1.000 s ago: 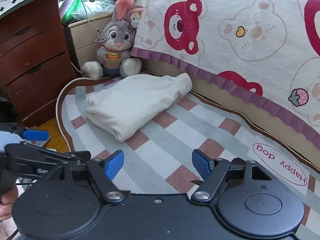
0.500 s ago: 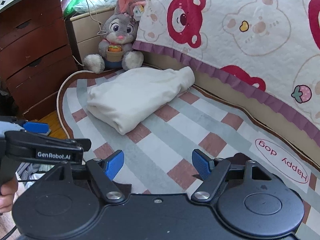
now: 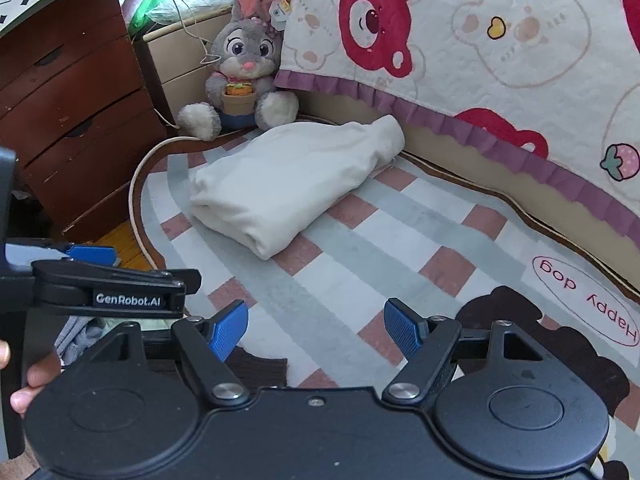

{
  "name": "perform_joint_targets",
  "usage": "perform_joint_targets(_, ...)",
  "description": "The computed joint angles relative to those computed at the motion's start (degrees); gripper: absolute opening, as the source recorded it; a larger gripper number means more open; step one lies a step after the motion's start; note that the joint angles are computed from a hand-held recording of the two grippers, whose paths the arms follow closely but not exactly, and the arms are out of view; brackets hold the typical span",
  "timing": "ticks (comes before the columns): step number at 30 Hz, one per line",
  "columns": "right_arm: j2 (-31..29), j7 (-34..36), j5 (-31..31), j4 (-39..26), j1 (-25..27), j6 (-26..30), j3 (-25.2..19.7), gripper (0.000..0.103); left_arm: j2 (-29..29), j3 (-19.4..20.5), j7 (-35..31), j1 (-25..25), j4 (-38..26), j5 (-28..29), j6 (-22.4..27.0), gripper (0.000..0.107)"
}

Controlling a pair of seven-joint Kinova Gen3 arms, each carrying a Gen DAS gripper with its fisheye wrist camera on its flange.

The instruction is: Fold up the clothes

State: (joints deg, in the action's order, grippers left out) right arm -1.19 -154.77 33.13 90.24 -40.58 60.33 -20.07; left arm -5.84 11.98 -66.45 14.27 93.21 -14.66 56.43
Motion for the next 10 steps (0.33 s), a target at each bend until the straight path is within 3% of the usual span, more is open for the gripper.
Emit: perform_joint_targets(10,-0.35,-0.03,-1.52,0.35,0.34,-1.49,0.6,0.079,0.48,-0.56,-0.51,-0.25,-0.55,1.11,0.27,0.103)
